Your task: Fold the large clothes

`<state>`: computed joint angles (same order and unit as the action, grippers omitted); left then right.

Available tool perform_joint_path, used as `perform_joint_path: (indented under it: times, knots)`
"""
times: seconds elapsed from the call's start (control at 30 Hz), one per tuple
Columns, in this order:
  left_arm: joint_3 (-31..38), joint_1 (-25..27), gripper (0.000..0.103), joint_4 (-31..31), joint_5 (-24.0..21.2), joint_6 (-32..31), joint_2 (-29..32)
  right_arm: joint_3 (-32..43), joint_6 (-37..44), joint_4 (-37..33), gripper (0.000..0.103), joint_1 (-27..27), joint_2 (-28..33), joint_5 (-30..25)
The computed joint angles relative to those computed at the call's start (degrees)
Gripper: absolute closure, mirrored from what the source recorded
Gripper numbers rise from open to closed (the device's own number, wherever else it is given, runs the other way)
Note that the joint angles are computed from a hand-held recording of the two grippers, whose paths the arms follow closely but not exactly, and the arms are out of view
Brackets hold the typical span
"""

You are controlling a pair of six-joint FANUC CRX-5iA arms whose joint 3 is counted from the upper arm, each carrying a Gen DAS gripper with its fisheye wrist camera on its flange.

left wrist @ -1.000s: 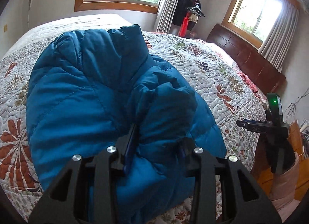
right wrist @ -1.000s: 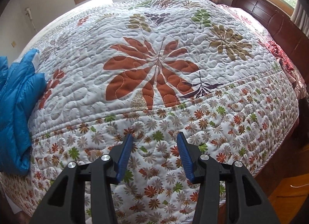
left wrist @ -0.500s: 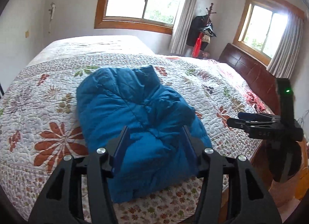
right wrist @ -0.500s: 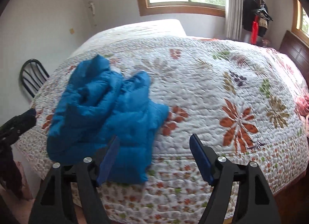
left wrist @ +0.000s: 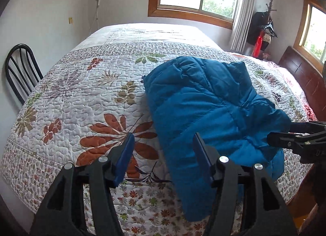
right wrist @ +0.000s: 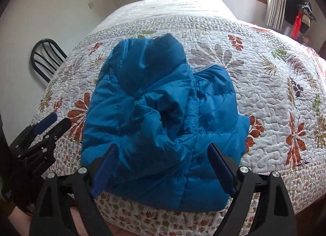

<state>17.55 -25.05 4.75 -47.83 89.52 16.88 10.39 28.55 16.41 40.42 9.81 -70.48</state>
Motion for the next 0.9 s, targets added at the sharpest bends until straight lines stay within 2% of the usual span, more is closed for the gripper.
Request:
perform_joint_path:
  times: [0.13, 0.27, 0.37, 0.43, 0.53, 0.63, 0.73, 0.8, 0.9]
  knots:
    - [1.9, 0.2, 0.044, 0.8, -2.4, -0.8, 2.6, 2.0, 1.1, -3.0, 0.018, -1.3, 2.0, -0.8]
    - [1.5, 0.8, 0.044, 2.7, -2.4, -1.9, 3.2, 4.1, 2.1, -5.1, 0.024, -2.6, 3.5, -1.4]
    - [1.2, 1.1, 0.044, 3.2, -2.2, -2.0, 3.2, 5.2, 4.1, -7.3, 0.047, -3.8, 4.0, -0.5]
    - [1.2, 1.3, 0.044, 3.5, -2.2, -2.3, 3.3, 4.7, 4.8, -8.8, 0.068, -4.5, 3.3, 1.4]
    - [0.7, 1.7, 0.044, 4.9, -1.9, -2.9, 3.1, 3.9, 5.3, -9.7, 0.079, -4.9, 1.5, 3.8]
    - [-0.8, 2.1, 0.044, 7.5, -0.2, -3.8, 1.9, 0.1, 3.8, -6.2, 0.081, -2.9, -3.2, 7.8]
    - [-2.6, 1.2, 0.044, 9.3, 2.4, -5.8, 0.3, -6.3, -2.7, 2.2, 0.081, 0.5, -8.6, 9.7]
    - [-2.8, 0.2, 0.044, 10.3, 3.5, -7.5, 0.2, -11.0, -7.6, 5.3, 0.081, 1.5, -12.3, 10.5]
    - [-0.9, -1.8, 0.044, 10.7, 2.2, -9.0, 2.2, -17.6, -13.9, 6.2, 0.081, 1.8, -16.6, 11.1]
